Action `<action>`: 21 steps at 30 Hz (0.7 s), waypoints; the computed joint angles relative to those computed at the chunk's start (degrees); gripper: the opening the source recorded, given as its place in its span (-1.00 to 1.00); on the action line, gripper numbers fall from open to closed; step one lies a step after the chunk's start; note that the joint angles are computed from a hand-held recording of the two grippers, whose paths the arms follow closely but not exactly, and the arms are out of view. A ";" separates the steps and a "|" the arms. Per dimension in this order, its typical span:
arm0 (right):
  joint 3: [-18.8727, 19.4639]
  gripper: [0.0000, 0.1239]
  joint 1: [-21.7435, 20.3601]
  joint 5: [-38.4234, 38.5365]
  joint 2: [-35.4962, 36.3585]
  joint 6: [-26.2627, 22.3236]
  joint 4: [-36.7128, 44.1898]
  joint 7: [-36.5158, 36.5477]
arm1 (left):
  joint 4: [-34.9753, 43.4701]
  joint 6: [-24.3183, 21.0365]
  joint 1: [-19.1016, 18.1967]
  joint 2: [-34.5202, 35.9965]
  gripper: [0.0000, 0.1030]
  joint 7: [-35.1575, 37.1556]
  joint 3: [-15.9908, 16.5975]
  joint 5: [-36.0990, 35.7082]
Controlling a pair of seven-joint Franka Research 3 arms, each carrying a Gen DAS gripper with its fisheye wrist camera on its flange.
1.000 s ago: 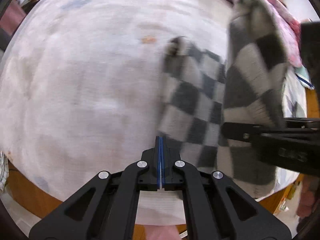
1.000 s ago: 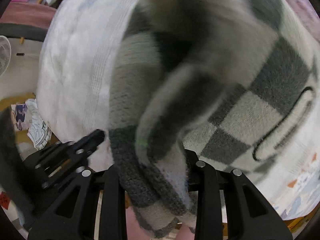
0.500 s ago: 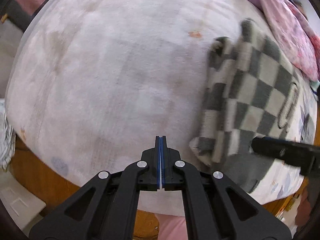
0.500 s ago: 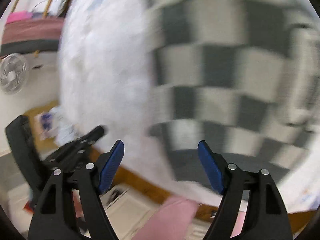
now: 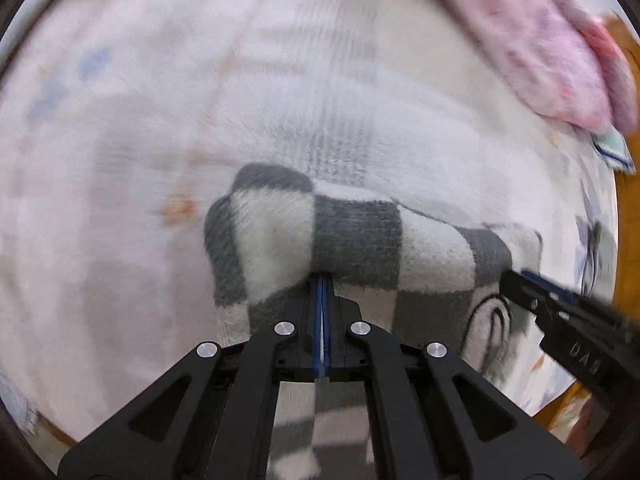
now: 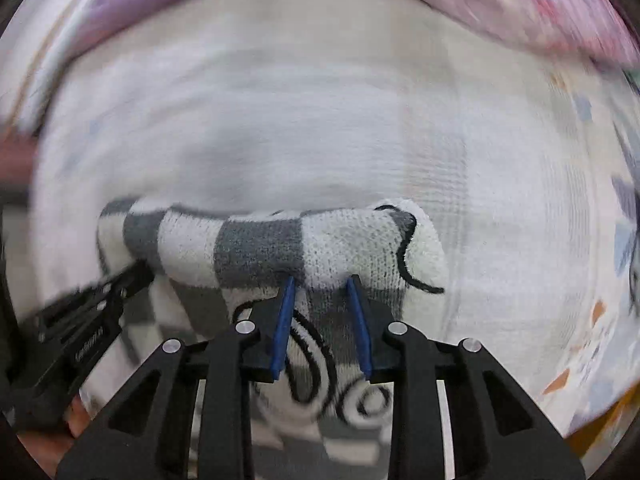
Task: Fold large clothes
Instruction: 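Grasp the folded cardigan edge with both grippers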
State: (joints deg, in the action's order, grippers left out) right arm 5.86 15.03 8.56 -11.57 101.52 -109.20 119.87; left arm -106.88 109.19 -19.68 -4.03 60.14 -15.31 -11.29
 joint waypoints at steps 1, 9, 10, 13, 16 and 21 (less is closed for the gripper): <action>-0.01 -0.59 -0.39 -0.21 1.37 0.87 -0.02 2.08 | -0.10 1.21 0.16 1.53 -0.95 -0.12 0.22 -1.23; -1.42 -0.55 -0.26 0.23 5.86 0.59 3.12 5.18 | 2.26 1.38 -0.12 3.03 -0.96 4.52 -0.85 4.05; -1.91 -0.55 -0.51 2.16 4.97 0.41 2.61 4.70 | 1.61 0.47 -0.33 1.52 -0.96 5.00 -0.97 4.18; -2.93 -0.55 -1.23 6.91 -0.83 2.21 -2.09 0.73 | -1.28 -2.72 -1.38 -3.56 -0.95 5.61 -1.23 3.35; -2.97 -0.48 -1.24 11.20 -7.47 1.44 -6.85 -1.31 | -6.45 -5.86 -2.49 -9.92 -0.86 4.03 -0.97 1.89; -2.73 -0.25 -1.66 17.13 -17.83 -6.19 -15.68 1.04 | -19.99 -7.84 -4.85 -24.73 -0.16 -3.41 1.99 -9.75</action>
